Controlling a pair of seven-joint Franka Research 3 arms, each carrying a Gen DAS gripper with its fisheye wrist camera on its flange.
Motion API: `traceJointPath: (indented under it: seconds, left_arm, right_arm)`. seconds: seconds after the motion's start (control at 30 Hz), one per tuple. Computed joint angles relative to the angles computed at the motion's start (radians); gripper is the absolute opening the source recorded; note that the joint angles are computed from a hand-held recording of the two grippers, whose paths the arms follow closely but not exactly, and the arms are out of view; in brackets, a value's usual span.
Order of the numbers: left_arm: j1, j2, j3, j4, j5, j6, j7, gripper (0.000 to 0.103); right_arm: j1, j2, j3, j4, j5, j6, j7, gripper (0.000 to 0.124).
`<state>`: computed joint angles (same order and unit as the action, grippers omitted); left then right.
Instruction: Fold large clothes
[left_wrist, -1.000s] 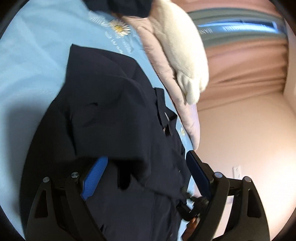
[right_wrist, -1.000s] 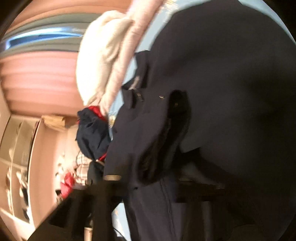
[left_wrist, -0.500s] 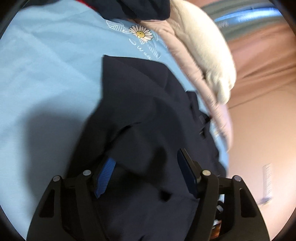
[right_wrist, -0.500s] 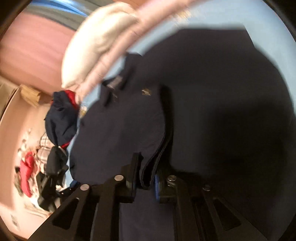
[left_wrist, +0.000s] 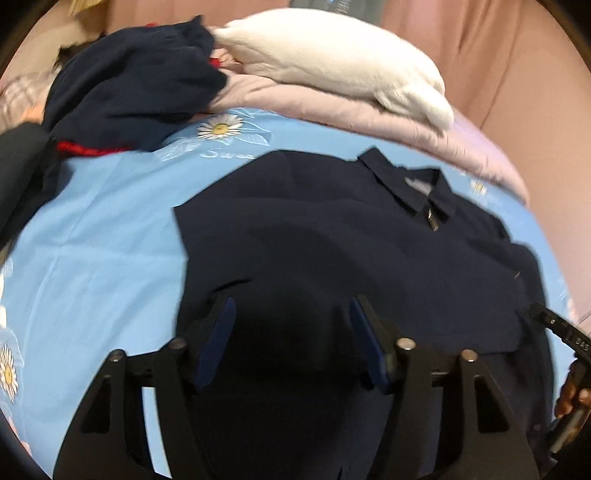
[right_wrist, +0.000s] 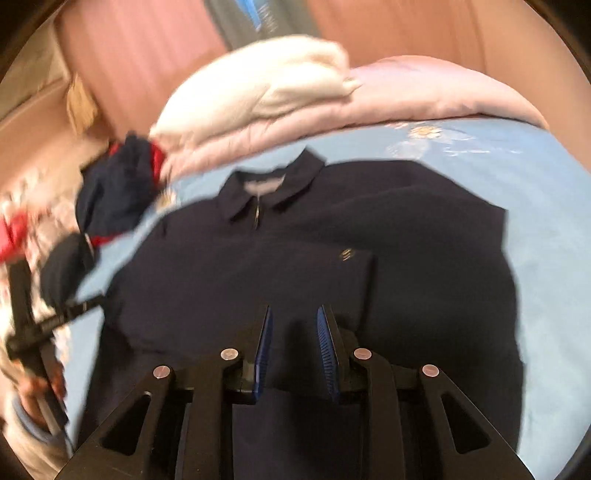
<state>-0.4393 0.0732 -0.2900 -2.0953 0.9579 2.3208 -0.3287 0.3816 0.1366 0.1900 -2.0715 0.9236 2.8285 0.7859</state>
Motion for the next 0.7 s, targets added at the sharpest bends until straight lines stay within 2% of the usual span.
traceJointPath:
  seconds: [0.03,0.13,0.2,0.27,0.33,0.4,0.5,0.63,0.7]
  left_arm:
    - [0.002,0.027,0.002,0.016,-0.005,-0.005,0.018,0.049]
    - [0.006,0.077,0.015,0.042,-0.051,0.005,0.078,0.049]
    - [0.008,0.097,0.025,0.04,-0.071,0.023,0.111,0.05]
    - [-0.002,0.103,0.03,0.05,-0.067,0.007,0.12,0.05]
    - [0.002,0.09,0.034,0.041,-0.091,0.025,0.126,0.051]
    - [0.012,0.033,0.034,-0.018,-0.12,0.098,0.081,0.053]
    - [0.013,-0.063,0.013,-0.114,-0.122,0.169,0.007,0.073]
    - [-0.009,-0.213,-0.057,-0.253,-0.161,0.172,-0.066,0.078]
    - [-0.017,-0.279,-0.089,-0.326,-0.183,0.198,-0.126,0.082]
  right_arm:
    - [0.009,0.014,-0.008,-0.001,-0.051,0.004,0.027,0.027]
    - [0.027,0.035,-0.025,-0.02,-0.191,0.042,0.102,0.027]
    - [0.007,0.041,-0.007,-0.024,-0.168,0.057,0.072,0.027]
    - [-0.001,0.047,0.001,-0.018,-0.168,0.054,0.07,0.027]
    - [-0.006,0.034,-0.001,-0.019,-0.18,0.032,0.088,0.027]
    - [-0.027,-0.019,-0.002,-0.044,-0.137,-0.031,0.083,0.029]
    - [-0.041,-0.129,-0.019,-0.13,0.026,-0.093,-0.049,0.039]
    - [-0.028,-0.308,-0.094,-0.308,0.075,-0.137,-0.128,0.048]
    - [-0.026,-0.378,-0.138,-0.379,0.091,-0.176,-0.149,0.053]
